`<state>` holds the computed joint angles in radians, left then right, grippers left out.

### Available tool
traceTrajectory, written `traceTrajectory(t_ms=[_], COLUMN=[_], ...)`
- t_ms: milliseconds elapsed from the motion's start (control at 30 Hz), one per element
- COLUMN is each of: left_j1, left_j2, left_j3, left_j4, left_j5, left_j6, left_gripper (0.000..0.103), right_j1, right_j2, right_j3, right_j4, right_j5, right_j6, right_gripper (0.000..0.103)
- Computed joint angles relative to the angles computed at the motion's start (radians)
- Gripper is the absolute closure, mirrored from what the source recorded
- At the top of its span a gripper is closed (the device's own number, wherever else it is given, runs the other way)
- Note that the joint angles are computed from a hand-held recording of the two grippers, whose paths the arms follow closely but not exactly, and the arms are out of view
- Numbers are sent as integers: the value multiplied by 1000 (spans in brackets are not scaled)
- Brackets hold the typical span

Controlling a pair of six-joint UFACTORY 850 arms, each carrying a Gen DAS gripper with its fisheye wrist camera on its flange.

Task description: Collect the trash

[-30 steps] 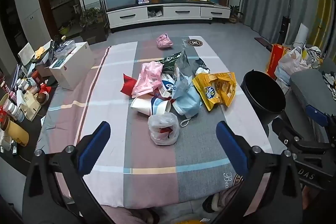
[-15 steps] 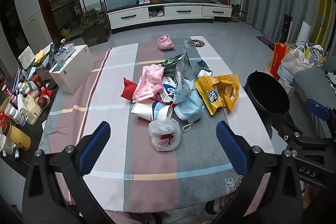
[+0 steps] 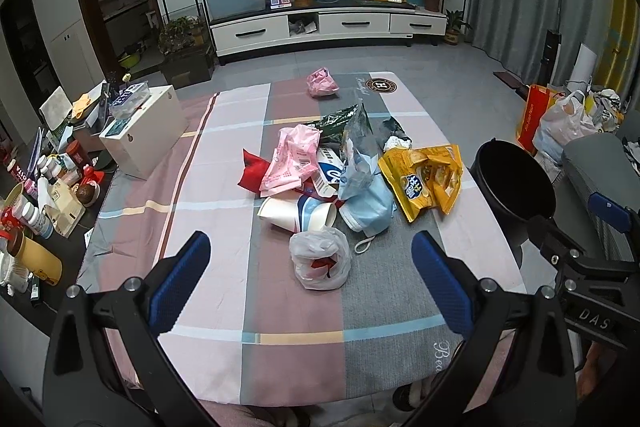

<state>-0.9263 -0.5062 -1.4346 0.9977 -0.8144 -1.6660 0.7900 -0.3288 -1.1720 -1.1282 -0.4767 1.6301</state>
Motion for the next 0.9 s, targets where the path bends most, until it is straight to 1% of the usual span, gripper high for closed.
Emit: traceTrajectory(t_ms=[900], left_j1=[-2], left_j2=[6], left_j3=[4], left_j4=[0], left_j5=[7], left_j6=[-10], left_gripper=[3], right_j1=[-2], right_j2=[10], right_j3=[14], right_j4=[-23], right_j5=[-2], right_j6=[32], right_gripper=[2])
